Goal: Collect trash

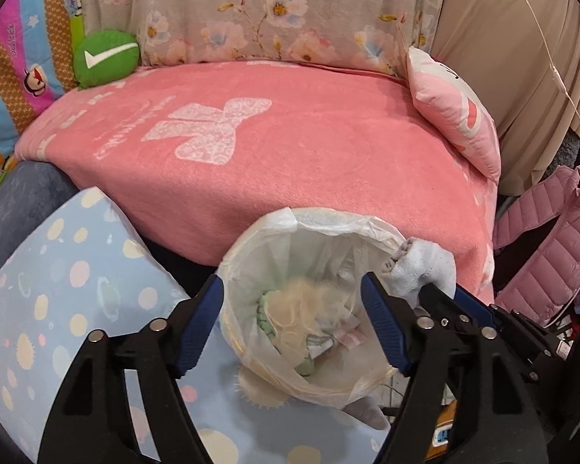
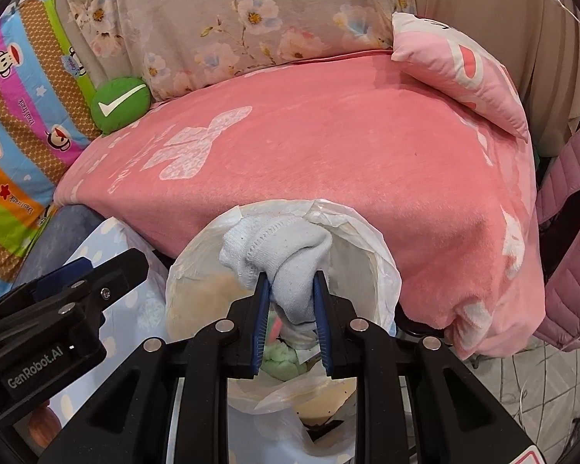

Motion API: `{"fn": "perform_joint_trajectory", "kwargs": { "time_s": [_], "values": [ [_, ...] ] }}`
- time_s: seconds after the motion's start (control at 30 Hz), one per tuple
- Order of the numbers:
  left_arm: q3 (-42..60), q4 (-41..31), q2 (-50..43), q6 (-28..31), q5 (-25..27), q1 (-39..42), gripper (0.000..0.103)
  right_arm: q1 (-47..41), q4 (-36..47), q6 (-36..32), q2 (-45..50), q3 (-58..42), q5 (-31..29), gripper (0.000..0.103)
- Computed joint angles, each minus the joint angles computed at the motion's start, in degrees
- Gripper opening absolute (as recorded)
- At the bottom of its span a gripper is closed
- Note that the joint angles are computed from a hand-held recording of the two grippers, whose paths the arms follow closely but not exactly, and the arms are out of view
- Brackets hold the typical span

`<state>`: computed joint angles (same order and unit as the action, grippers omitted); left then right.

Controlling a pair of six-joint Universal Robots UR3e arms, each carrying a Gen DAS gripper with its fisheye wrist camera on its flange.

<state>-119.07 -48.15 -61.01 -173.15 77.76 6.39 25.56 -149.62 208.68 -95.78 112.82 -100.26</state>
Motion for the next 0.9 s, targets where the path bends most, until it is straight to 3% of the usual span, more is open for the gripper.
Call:
{"fn": "perform_joint_trajectory", "kwargs": {
  "time_s": [0.3, 0.47, 0.6, 0.9],
  "values": [
    [0.0, -1.7, 2.0, 1.6, -0.1, 4.1, 0.072, 1.7, 0.1, -0.5, 4.0, -4.0, -0.5, 0.025],
    [-1.5, -2.9, 4.5, 3.1, -1.0, 7.8, 0.078, 3.6, 0.2, -1.4, 6.8, -7.0, -0.9, 0.025],
    [-2.3, -4.1, 6.1, 4.2, -1.8, 10.6, 0.078, 5.4, 0.5, -1.8, 8.4, -9.2, -2.1, 0.04],
    [-4.3, -9.6, 13.1, 8.2, -5.0, 18.5, 0.082, 9.3, 2.3, -2.9, 8.7, -11.1, -6.9, 0.062]
  ]
}}
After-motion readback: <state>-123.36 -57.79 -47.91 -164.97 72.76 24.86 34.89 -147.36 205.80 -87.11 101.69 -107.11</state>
